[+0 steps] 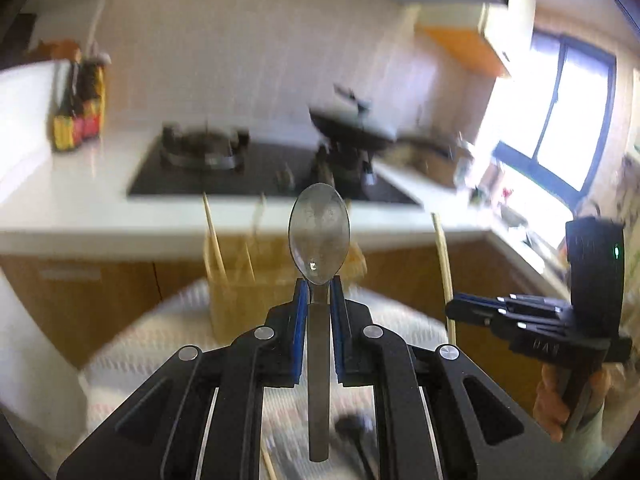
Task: Organize utensils
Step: 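Carry the spoon and chopsticks over the caddy and lower them in, then open both tools to release the spoon and chopsticks into the caddy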
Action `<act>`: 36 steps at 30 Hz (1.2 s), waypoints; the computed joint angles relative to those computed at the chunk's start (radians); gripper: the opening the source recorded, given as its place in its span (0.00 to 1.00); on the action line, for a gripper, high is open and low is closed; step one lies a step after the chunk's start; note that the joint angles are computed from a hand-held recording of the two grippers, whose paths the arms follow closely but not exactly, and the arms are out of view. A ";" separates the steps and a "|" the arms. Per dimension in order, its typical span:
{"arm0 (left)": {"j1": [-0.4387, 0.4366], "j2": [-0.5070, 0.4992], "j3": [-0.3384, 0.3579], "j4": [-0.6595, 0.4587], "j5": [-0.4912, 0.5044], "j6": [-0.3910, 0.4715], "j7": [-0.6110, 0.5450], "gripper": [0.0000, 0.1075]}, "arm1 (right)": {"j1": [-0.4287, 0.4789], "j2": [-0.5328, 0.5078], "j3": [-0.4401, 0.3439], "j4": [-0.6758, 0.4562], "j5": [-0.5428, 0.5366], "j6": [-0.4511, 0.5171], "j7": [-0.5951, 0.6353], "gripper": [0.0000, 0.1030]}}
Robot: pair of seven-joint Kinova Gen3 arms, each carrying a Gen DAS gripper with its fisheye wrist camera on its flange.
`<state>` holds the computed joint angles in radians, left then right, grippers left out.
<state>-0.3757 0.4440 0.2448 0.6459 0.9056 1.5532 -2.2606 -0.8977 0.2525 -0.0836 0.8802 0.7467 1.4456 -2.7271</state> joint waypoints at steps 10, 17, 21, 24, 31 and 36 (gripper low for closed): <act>0.047 0.074 0.053 -0.087 0.041 -0.241 0.022 0.09 | 0.038 0.117 0.132 -0.149 0.088 -0.110 0.139 0.10; 0.109 0.104 0.073 -0.023 0.035 -0.419 -0.096 0.09 | 0.071 0.152 0.185 -0.107 0.168 -0.214 0.077 0.10; 0.126 0.123 0.085 0.008 0.035 -0.490 -0.120 0.09 | 0.064 0.160 0.213 -0.048 0.224 -0.254 0.015 0.10; 0.128 0.135 0.097 0.032 0.047 -0.529 -0.136 0.09 | 0.063 0.164 0.218 -0.008 0.264 -0.276 -0.036 0.10; 0.123 0.118 0.112 0.130 0.084 -0.597 -0.228 0.09 | 0.089 0.150 0.202 0.104 0.300 -0.337 -0.138 0.11; 0.113 0.104 0.116 0.184 0.118 -0.609 -0.288 0.10 | 0.105 0.127 0.174 0.163 0.302 -0.366 -0.173 0.11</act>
<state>-0.2626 0.5480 0.3612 0.8300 1.0235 0.9442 -2.5485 -0.7929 0.3791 0.0907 1.0434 1.0491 1.0799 -2.9006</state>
